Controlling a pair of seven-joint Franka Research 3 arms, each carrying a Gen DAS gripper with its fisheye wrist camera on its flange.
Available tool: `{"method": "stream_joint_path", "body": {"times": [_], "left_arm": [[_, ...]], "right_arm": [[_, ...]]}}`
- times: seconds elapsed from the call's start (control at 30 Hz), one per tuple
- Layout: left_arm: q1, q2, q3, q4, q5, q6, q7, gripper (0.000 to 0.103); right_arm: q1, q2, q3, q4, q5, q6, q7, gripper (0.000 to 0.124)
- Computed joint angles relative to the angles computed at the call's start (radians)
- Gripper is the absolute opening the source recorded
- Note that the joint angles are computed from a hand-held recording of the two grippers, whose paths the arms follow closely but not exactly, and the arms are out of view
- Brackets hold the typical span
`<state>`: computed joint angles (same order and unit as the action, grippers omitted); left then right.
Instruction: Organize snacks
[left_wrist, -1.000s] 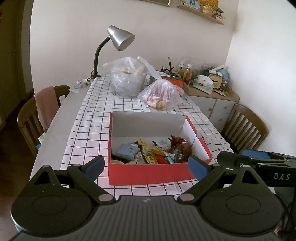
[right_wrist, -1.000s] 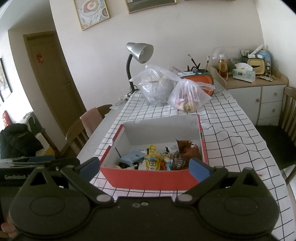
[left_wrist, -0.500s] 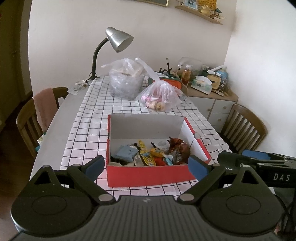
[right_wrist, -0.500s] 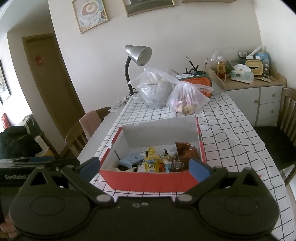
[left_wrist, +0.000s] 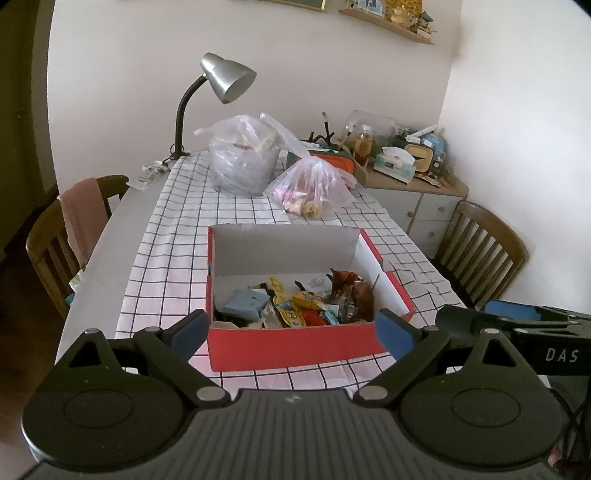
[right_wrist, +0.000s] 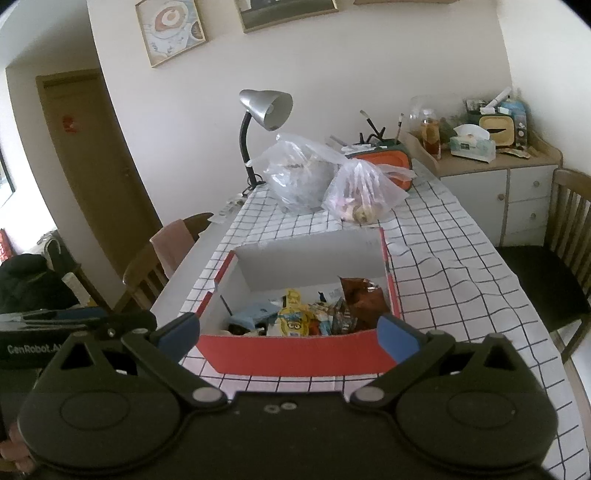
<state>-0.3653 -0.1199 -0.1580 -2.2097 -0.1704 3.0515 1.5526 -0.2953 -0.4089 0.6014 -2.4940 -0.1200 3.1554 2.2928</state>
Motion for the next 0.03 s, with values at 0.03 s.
{"method": "stream_joint_path", "body": {"times": [0.03], "left_arm": [[-0.007, -0.002, 0.005, -0.001, -0.013, 0.000, 0.012, 0.098]], "right_arm": [[-0.003, -0.004, 0.005, -0.002, 0.000, -0.002, 0.004, 0.103]]}}
